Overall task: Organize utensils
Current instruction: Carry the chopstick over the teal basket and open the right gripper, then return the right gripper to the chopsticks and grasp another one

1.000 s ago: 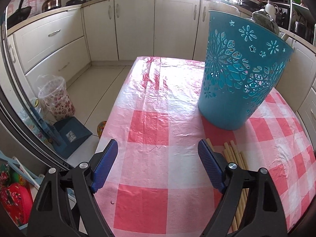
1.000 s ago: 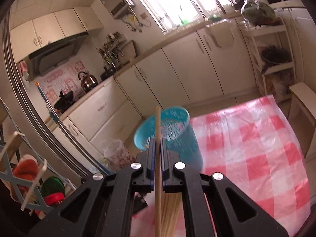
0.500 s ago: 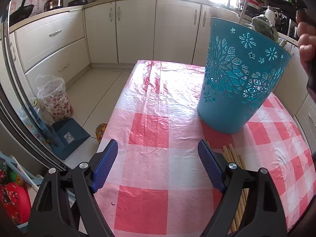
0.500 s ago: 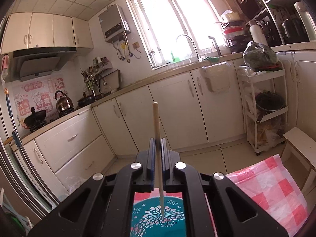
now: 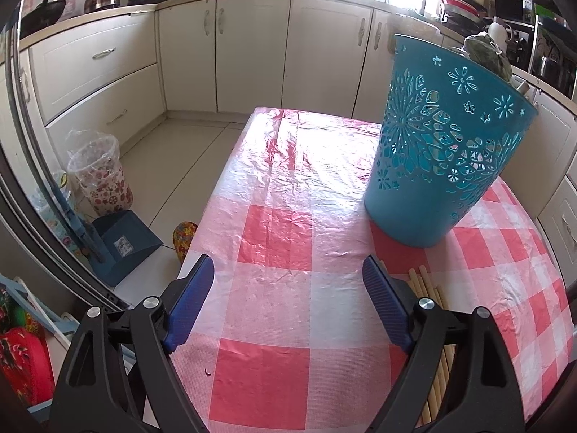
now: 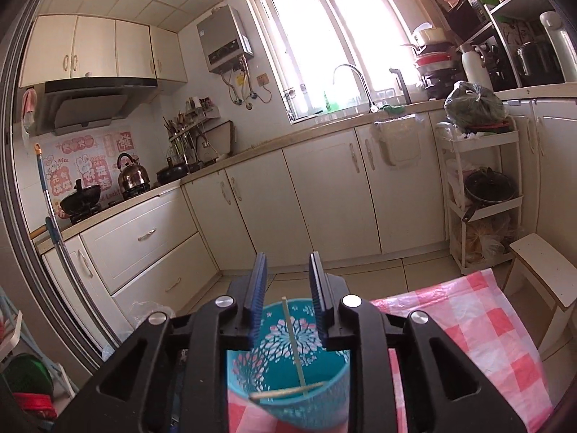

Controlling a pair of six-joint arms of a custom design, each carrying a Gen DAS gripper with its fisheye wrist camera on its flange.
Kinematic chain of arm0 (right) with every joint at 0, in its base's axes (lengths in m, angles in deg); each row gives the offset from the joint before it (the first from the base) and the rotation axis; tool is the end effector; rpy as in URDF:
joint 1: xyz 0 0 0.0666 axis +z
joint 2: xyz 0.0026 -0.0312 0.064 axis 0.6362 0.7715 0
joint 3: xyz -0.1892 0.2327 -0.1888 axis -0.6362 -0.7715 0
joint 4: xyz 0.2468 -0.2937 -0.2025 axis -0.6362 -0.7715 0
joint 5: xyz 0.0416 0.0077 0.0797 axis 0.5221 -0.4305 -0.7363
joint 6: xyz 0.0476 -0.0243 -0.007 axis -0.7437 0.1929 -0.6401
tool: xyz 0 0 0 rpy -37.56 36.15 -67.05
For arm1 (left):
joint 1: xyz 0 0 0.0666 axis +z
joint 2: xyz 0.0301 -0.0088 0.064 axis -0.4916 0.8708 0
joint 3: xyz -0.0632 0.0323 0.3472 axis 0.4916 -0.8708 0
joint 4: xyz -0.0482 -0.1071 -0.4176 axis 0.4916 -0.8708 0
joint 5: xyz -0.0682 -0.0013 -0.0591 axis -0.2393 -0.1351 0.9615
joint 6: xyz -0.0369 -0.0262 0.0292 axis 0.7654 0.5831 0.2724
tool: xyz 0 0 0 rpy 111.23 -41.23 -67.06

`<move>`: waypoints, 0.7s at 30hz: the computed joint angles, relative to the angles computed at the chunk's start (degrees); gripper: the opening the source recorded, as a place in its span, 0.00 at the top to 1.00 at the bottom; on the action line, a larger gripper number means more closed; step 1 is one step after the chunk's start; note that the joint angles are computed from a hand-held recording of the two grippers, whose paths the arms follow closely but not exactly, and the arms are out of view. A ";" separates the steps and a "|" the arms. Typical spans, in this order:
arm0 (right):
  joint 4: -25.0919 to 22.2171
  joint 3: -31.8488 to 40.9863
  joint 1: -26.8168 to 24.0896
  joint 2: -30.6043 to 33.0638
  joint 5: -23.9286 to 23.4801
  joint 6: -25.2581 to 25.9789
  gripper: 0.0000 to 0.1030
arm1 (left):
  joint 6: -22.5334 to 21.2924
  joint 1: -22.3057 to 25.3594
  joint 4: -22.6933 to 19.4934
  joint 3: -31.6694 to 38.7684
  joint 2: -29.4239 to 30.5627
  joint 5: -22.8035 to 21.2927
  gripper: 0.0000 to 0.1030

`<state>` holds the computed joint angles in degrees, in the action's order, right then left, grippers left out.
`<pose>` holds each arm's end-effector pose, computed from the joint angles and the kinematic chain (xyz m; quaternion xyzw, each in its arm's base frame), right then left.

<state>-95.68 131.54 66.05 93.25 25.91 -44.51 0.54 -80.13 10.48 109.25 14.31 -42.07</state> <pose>0.3396 0.1643 0.4816 0.0007 0.7917 0.2026 0.5763 0.3622 -0.4112 0.3302 -0.0704 0.9202 -0.0146 0.3847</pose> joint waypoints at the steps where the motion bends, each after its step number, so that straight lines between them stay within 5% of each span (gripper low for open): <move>1: -1.83 -2.16 0.69 -2.52 0.66 -0.54 0.75 | 0.12 0.02 0.09 -0.07 -0.06 0.01 0.22; 7: -19.10 -8.89 3.61 -2.65 -5.25 -3.49 0.80 | -0.12 0.06 0.14 -0.20 -0.05 0.00 0.21; 9: -19.78 -9.29 3.86 -0.37 -6.25 -3.85 0.88 | -0.46 -0.06 0.00 -0.06 0.07 -0.05 0.21; 14: -20.49 -7.39 4.44 4.68 -7.38 -3.41 0.88 | -0.21 0.00 -0.25 0.10 0.21 0.29 0.20; 21: -22.44 -6.72 6.03 6.72 -3.32 -1.38 0.92 | -0.37 0.11 0.13 -0.07 0.12 0.44 0.19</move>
<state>-118.11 124.82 72.08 99.97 22.59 -45.89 0.18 -80.02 10.61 109.18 14.43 -41.63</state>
